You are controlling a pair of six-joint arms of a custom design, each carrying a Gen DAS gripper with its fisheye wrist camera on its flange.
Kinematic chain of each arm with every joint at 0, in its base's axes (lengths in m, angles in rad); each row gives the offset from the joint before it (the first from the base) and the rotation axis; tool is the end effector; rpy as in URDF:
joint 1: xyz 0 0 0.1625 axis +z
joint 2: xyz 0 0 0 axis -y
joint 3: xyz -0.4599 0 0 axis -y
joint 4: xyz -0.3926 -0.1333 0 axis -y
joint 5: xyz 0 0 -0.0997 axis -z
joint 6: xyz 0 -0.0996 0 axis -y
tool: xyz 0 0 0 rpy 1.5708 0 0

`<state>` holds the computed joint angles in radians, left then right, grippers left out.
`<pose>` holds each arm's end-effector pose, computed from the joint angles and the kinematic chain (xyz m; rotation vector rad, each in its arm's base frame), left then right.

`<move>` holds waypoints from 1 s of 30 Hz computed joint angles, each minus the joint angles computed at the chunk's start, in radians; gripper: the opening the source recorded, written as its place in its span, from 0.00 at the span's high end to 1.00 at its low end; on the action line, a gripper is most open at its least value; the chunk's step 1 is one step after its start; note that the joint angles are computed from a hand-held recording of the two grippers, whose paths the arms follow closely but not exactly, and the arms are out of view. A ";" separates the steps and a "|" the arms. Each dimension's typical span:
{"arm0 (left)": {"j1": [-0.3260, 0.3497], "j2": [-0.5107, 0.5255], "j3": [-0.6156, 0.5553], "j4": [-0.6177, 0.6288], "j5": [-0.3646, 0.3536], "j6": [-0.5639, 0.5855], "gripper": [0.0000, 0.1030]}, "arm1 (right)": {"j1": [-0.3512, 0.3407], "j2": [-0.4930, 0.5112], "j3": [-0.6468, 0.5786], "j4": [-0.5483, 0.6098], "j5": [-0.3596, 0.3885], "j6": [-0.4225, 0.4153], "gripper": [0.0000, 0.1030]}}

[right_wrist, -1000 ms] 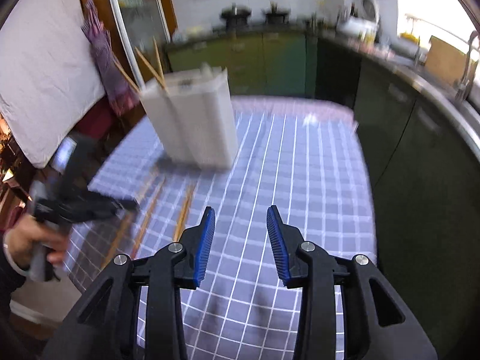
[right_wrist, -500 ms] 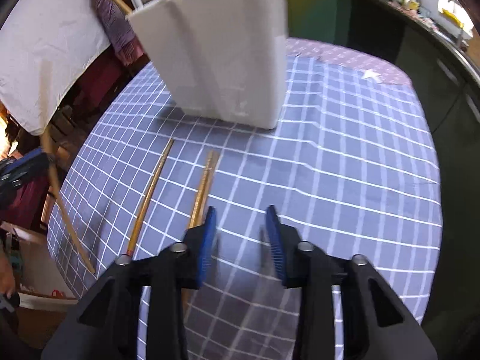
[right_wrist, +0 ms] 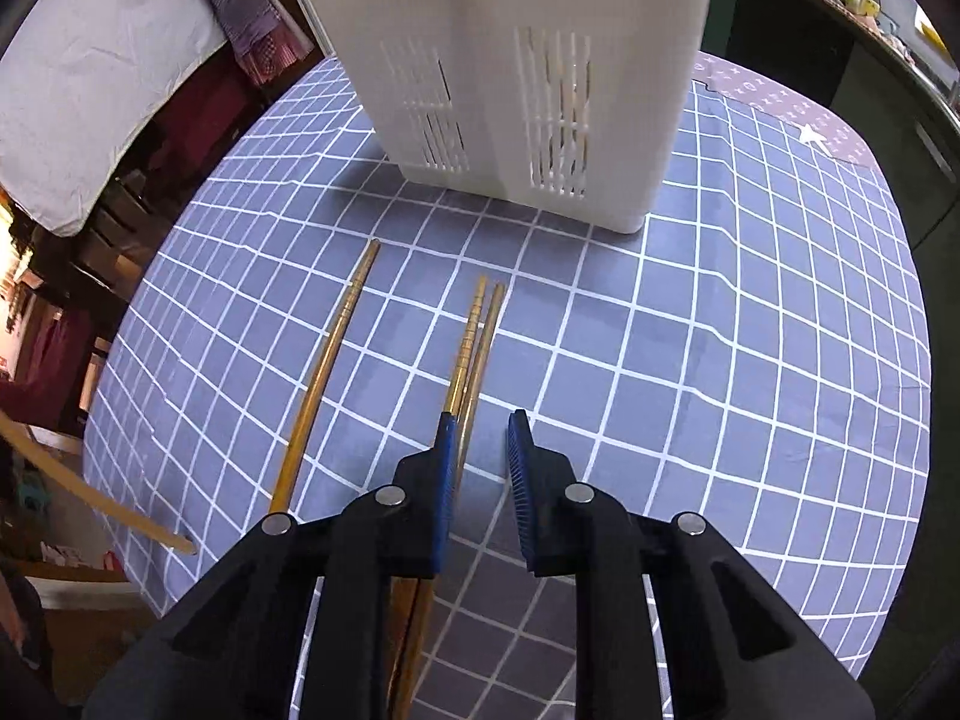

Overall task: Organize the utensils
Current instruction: 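Lift the chopstick upright with the left gripper while the right gripper grasps another chopstick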

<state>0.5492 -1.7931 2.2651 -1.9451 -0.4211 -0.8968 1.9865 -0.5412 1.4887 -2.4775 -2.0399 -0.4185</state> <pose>-0.1760 -0.3706 0.3823 0.2045 2.1677 -1.0932 0.3712 -0.6224 -0.0122 1.0944 -2.4377 -0.0554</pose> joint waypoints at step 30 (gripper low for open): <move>0.017 0.007 0.003 -0.017 -0.044 0.013 0.94 | 0.012 -0.189 0.207 -0.322 0.115 -0.035 0.94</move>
